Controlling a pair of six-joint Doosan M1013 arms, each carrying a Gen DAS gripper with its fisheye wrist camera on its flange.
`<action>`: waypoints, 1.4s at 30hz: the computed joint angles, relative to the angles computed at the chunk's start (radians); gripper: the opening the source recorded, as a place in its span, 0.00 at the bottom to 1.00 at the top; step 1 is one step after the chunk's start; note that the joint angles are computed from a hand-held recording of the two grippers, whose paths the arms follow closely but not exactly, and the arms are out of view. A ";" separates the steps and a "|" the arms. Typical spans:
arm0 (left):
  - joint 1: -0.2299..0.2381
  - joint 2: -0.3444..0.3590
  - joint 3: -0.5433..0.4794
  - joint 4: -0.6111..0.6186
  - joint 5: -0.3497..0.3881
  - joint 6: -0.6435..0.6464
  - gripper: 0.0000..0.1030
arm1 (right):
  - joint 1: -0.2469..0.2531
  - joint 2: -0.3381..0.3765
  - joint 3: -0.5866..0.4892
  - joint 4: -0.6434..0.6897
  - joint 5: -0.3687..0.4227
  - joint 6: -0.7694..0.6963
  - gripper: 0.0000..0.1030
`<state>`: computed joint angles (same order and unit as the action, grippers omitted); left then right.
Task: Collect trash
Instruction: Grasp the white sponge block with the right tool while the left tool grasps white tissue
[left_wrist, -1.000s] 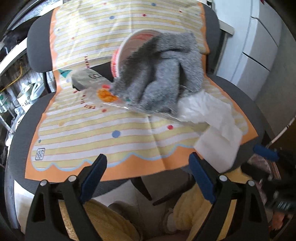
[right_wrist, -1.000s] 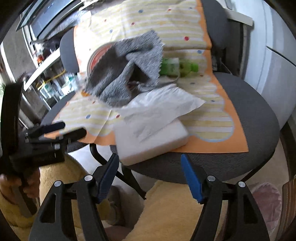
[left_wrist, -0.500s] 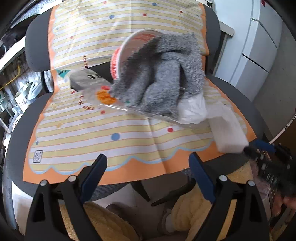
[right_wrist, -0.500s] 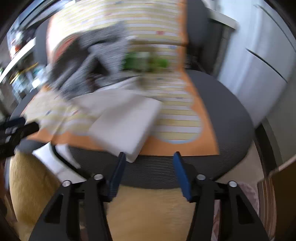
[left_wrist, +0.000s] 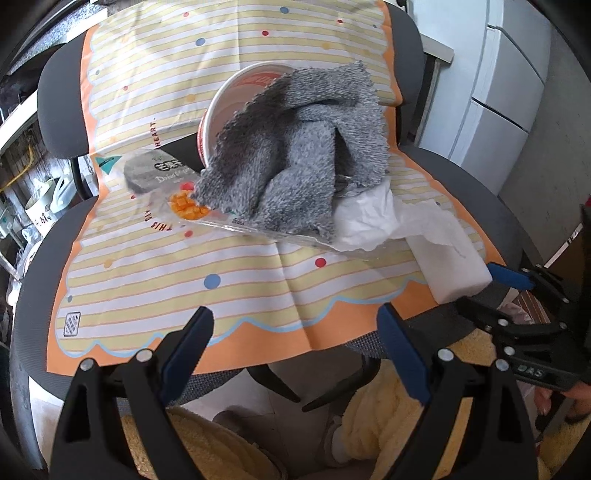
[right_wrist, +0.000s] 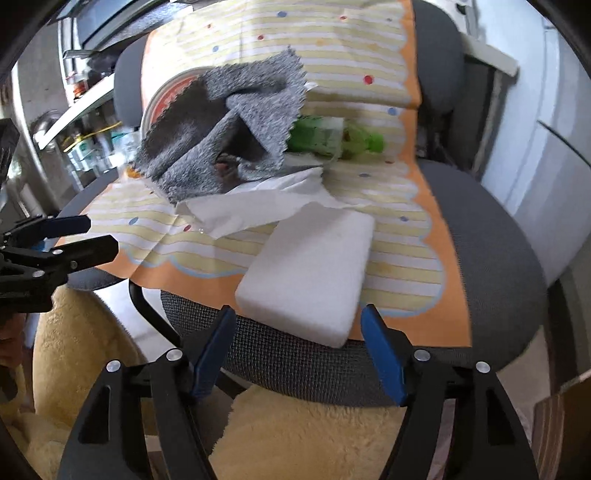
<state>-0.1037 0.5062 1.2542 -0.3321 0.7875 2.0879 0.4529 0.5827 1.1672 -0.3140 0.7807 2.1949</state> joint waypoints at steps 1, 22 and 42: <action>-0.001 -0.001 0.001 -0.004 -0.001 0.006 0.85 | 0.001 -0.001 0.002 0.003 -0.005 -0.013 0.60; -0.034 0.018 -0.032 -0.185 0.068 0.229 0.80 | 0.009 -0.109 0.140 -0.286 -0.003 0.416 0.20; -0.089 0.044 -0.043 0.066 -0.080 0.169 0.49 | -0.001 -0.112 0.158 -0.246 -0.041 0.425 0.21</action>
<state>-0.1930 0.5506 1.2116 -0.2662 0.7074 2.2569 0.4519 0.4706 1.3254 -0.5605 0.7392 2.6197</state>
